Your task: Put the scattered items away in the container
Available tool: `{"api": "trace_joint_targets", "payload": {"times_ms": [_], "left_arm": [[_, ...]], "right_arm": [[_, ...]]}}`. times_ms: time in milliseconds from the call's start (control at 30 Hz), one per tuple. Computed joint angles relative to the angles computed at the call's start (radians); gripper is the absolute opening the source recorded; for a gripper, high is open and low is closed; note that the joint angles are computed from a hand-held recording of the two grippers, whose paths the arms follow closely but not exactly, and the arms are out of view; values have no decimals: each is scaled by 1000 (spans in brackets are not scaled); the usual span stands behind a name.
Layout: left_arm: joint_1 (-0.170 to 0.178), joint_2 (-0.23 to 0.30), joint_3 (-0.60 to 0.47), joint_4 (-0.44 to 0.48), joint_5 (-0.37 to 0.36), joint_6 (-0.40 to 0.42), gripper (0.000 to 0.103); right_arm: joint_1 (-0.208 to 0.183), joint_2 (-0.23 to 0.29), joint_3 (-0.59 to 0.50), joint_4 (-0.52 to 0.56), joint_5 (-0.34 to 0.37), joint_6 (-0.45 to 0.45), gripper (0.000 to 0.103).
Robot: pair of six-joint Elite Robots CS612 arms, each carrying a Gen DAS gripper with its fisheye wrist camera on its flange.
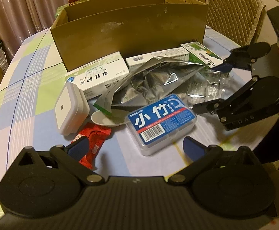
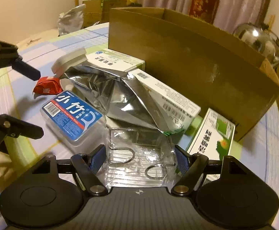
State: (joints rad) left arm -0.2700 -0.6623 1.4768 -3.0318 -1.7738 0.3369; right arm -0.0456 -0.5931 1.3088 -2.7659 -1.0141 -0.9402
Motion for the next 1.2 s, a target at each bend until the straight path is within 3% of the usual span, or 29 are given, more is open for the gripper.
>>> {"api": "trace_joint_targets", "payload": {"times_ms": [167, 567, 700, 900, 967, 1200], "left_arm": [[0, -1, 2, -16, -11, -24, 102], [-33, 14, -16, 4, -3, 26, 101], [-52, 22, -34, 39, 49, -49, 101], [-68, 37, -55, 45, 94, -242, 98], [-75, 41, -60, 50, 122, -264, 91], [-68, 24, -34, 43, 101, -248, 89]], "right_arm": [[-11, -12, 20, -15, 23, 36, 62], [-53, -52, 94, -89, 27, 92, 61], [-64, -55, 108, -128, 11, 130, 61], [-74, -56, 114, -133, -2, 162, 61], [-76, -56, 113, -125, 2, 176, 61], [-80, -58, 116, -122, 13, 196, 61]]}}
